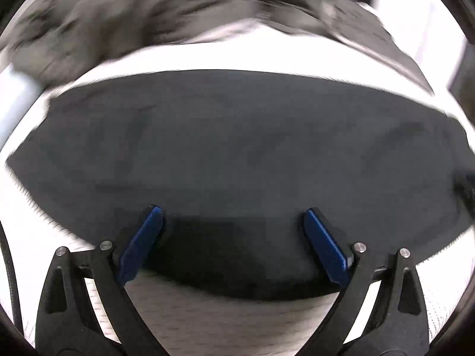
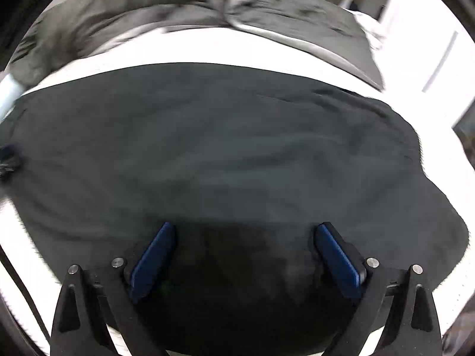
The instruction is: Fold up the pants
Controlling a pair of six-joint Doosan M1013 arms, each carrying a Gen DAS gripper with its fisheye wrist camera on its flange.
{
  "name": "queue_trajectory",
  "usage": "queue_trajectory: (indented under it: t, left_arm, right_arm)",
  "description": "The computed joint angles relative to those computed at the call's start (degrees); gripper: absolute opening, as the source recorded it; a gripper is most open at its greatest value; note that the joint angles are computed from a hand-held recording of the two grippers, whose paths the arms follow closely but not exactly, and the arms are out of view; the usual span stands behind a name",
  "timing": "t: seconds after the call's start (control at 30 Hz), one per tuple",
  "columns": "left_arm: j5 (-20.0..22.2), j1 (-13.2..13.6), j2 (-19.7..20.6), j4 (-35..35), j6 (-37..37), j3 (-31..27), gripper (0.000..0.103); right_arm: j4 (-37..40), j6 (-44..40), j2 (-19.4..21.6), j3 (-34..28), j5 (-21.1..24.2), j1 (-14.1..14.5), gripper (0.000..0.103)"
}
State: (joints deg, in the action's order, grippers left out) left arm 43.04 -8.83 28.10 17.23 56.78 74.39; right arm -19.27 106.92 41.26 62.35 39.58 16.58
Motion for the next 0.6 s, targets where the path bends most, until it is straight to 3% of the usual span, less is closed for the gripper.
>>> queue_trajectory:
  t: [0.1, 0.17, 0.27, 0.33, 0.43, 0.5, 0.53, 0.57, 0.6]
  left_arm:
    - [0.1, 0.0, -0.6, 2.3, -1.3, 0.8, 0.095]
    - [1.7, -1.3, -0.6, 6.4, -3.1, 0.2, 0.086]
    - [-4.3, -2.4, -1.7, 0.5, 5.6, 1.0, 0.086]
    - [-4.8, -3.0, -0.9, -3.2, 11.9, -0.6, 0.086]
    - [-1.4, -3.5, 3.2, -7.7, 19.0, -7.4, 0.086]
    - [2.6, -3.2, 6.4, -10.4, 21.8, -12.0, 0.077]
    - [4.5, -3.4, 7.6, -11.0, 22.1, -13.6, 0.068]
    - [7.2, -2.9, 9.3, -12.2, 23.4, -16.1, 0.067]
    - [6.9, -2.2, 9.8, -13.8, 25.4, -16.7, 0.067]
  right_arm:
    - [2.9, -0.5, 0.0, -0.3, 0.0, -1.1, 0.099]
    - [2.8, 2.1, 0.1, -1.0, -0.2, -1.0, 0.099]
    - [4.7, 0.0, 0.0, -1.3, -2.2, -0.1, 0.099]
    - [6.3, -4.4, -0.6, -1.3, -2.2, 1.4, 0.099]
    - [15.5, -15.4, 2.2, -6.4, -0.4, 2.9, 0.099]
    - [20.7, -20.7, 3.8, -9.0, 0.6, 3.9, 0.099]
    - [22.8, -22.8, 4.6, -10.3, 1.5, 4.1, 0.099]
    - [23.7, -24.2, 5.2, -11.3, 2.2, 4.2, 0.099]
    - [22.7, -24.5, 5.9, -12.4, 3.4, 4.3, 0.099]
